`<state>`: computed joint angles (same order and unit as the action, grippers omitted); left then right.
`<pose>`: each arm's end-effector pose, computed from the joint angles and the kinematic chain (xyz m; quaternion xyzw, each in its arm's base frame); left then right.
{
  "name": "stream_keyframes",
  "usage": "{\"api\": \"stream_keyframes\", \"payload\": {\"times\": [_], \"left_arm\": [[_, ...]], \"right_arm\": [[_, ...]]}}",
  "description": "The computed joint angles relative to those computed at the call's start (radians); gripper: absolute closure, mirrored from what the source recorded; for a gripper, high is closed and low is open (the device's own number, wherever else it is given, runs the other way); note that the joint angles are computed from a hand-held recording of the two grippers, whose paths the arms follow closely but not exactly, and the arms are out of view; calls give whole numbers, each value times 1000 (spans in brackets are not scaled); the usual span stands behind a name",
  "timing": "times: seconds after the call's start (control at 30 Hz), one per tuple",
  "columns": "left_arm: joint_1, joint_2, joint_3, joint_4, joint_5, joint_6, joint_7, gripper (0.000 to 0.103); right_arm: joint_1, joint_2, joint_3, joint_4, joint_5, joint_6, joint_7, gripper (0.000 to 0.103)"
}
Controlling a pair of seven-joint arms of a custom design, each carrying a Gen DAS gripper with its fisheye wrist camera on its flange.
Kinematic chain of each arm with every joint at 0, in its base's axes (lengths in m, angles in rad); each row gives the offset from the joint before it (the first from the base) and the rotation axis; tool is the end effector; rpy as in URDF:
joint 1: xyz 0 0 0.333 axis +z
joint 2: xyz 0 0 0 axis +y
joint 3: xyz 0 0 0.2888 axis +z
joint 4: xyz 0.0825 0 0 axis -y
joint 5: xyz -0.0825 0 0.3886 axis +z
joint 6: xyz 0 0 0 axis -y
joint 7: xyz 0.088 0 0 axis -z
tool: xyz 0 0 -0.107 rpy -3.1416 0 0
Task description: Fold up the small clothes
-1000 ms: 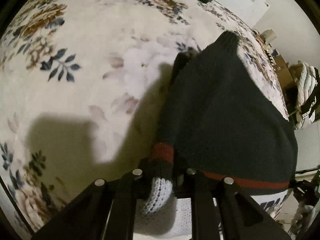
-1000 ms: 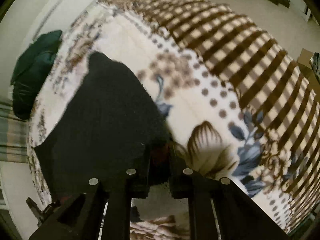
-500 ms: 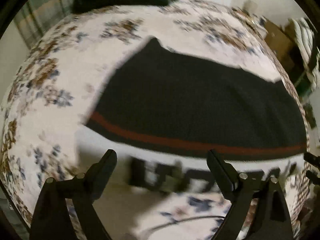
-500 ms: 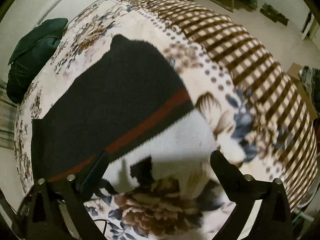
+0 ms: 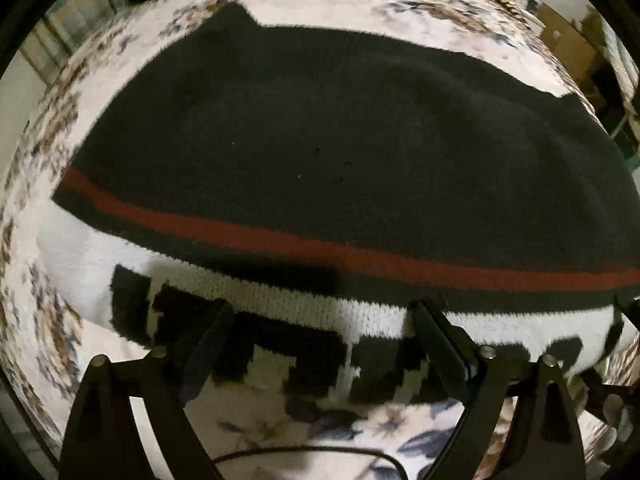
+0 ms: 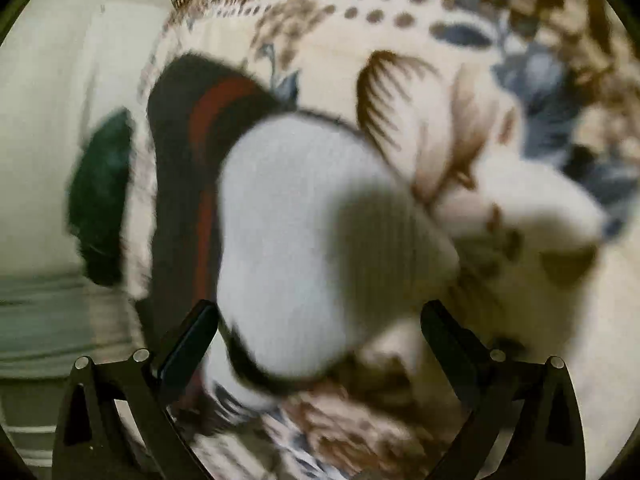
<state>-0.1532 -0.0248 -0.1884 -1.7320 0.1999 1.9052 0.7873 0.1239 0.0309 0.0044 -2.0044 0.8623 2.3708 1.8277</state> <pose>0.5501 -0.1815 0.5663 -0.8238 0.5494 -0.0737 0.1185 0.5899 0.0848 0.4503 -0.4059 0.8358 0.1949 0.3142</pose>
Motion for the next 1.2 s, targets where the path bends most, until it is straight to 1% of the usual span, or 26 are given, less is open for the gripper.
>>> {"api": "stream_keyframes", "payload": {"times": [0.07,0.13,0.2,0.23,0.33,0.43,0.47,0.5,0.53,0.57,0.6,0.63,0.73,0.8,0.83,0.9,0.97,1.0,1.03,1.1,1.13,1.17,1.2], "left_arm": [[1,8,1,15,-5,-11,-7,9],[0,11,1,41,-3,-20,-15,9],[-2,10,-1,55,9,-12,-18,9],[-2,12,-1,60,12,-10,-17,9],[-1,45,4,87,12,-37,-28,9],[2,70,11,84,4,-39,-51,9],[1,78,12,88,5,-39,-53,7],[1,83,12,93,8,-39,-54,7],[0,88,13,100,9,-42,-54,7],[1,88,14,104,3,-45,-50,7],[1,89,15,109,-3,-45,-47,7],[3,82,17,105,-11,-42,-42,7],[21,34,28,62,-40,-25,-34,7],[38,-7,37,28,-55,-22,-36,7],[47,-24,41,11,-58,-18,-39,7],[69,-76,51,-38,-54,-21,-54,7],[94,-134,59,-89,-45,-21,-86,7],[108,-177,63,-126,-37,-16,-108,7],[123,-228,69,-170,-37,-9,-121,7],[151,-318,78,-241,-42,-10,-146,7],[165,-359,80,-270,-40,-15,-154,7],[178,-393,81,-294,-37,-20,-163,7],[194,-444,85,-330,-34,-28,-175,7]], "right_arm": [[-4,16,5,-26,189,69,-120,0],[-6,29,13,-33,318,125,-201,0],[-7,35,20,-33,437,163,-294,0],[-4,38,24,-31,479,185,-321,0],[2,69,31,-15,528,234,-320,0],[14,77,46,-12,578,315,-302,0],[20,79,48,-8,552,331,-274,9],[26,81,50,-5,515,347,-235,32],[33,82,52,-7,473,362,-188,46],[39,85,51,-7,407,362,-115,51],[39,81,53,-10,387,368,-81,53],[43,78,54,-8,346,373,-40,54],[65,51,49,-5,105,390,124,58],[80,17,43,-4,-101,386,242,59],[82,0,39,1,-182,373,279,59],[98,-6,42,56,-409,343,382,59],[120,15,53,144,-590,300,446,59],[137,36,62,206,-671,273,457,59],[151,58,69,261,-719,245,448,59],[206,145,90,431,-854,148,443,59],[248,199,102,518,-930,118,420,59],[283,248,108,605,-970,51,405,60],[325,313,112,693,-1011,32,385,59]]}}
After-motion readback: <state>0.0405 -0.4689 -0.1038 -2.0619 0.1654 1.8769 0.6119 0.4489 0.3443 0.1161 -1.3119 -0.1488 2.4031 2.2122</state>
